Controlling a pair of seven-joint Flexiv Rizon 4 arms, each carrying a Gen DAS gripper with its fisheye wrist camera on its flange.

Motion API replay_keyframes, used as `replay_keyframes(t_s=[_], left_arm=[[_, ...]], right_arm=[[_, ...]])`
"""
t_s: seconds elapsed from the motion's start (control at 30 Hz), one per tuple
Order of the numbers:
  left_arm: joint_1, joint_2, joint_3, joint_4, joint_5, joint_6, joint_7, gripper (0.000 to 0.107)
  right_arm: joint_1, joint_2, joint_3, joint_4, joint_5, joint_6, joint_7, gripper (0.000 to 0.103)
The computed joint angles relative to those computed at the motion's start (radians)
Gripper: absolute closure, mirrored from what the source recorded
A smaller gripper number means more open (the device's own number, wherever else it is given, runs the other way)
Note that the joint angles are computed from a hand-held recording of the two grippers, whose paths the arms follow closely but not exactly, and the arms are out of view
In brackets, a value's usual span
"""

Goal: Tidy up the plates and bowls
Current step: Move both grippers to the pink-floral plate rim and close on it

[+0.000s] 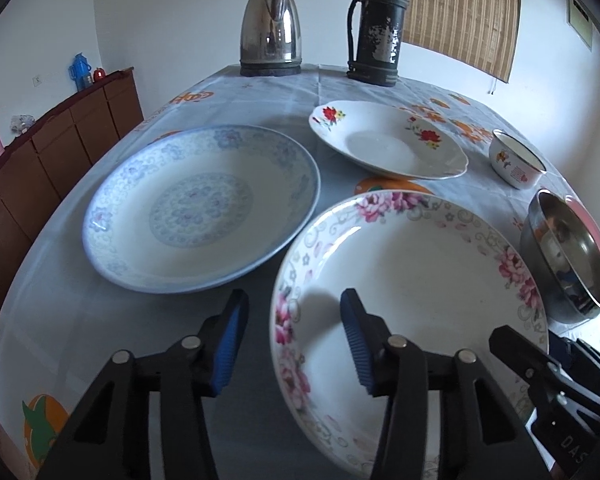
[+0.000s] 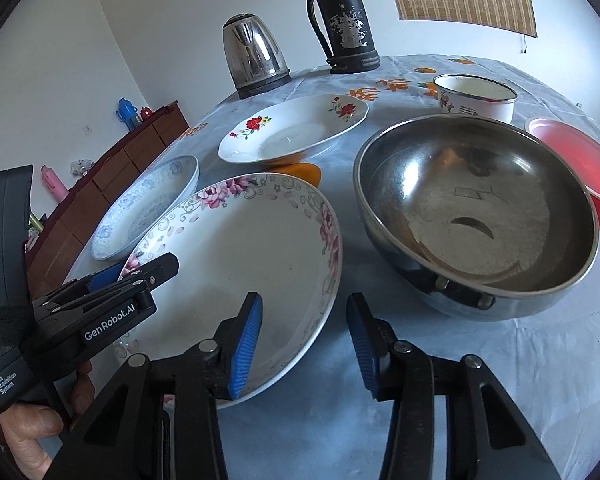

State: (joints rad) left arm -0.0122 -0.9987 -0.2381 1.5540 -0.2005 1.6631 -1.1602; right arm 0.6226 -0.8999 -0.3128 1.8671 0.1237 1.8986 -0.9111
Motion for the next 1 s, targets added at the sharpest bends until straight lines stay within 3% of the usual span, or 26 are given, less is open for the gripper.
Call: replay_keyframes(t_s=[0.1, 0.3, 0.43, 0.53, 0.67, 0.77, 0.93, 1.0], left_arm=[[0.044, -0.004, -0.061, 0.008, 0.009, -0.01, 0.022, 0.072], [0.037, 0.002, -0.052, 0.012, 0.005, -0.011, 0.026, 0.072], [0.078, 0.014, -0.083, 0.042, 0.019, 0.033, 0.031, 0.071], [0.096, 0.017, -0.095, 0.048, 0.009, 0.015, 0.022, 0.071], [0.096, 0.017, -0.087, 0.051, 0.011, 0.017, 0.017, 0.069], [0.081, 0.014, -0.077, 0.039, 0.008, -0.006, 0.018, 0.069], [0.102, 0.001, -0.129, 0.025, -0.011, -0.069, 0.055, 0.069], [0.097, -0.002, -0.132, 0.02, -0.015, -0.07, 0.068, 0.069]], right_arm=[[-0.01, -0.001, 0.009, -0.008, -0.01, -0.003, -0.005, 0.067], [-0.035, 0.002, 0.036, -0.01, -0.02, 0.006, -0.009, 0.068], [-0.068, 0.018, 0.079, 0.015, -0.014, 0.039, -0.013, 0.067], [-0.09, 0.026, 0.107, 0.029, 0.005, 0.062, -0.002, 0.064], [-0.071, 0.026, 0.09, 0.034, 0.024, 0.063, -0.003, 0.061], [-0.075, 0.019, 0.088, 0.019, 0.017, 0.049, -0.007, 0.061], [-0.112, 0.013, 0.117, -0.013, -0.023, 0.028, -0.013, 0.061], [-0.113, 0.007, 0.114, -0.027, -0.034, 0.015, -0.013, 0.069]])
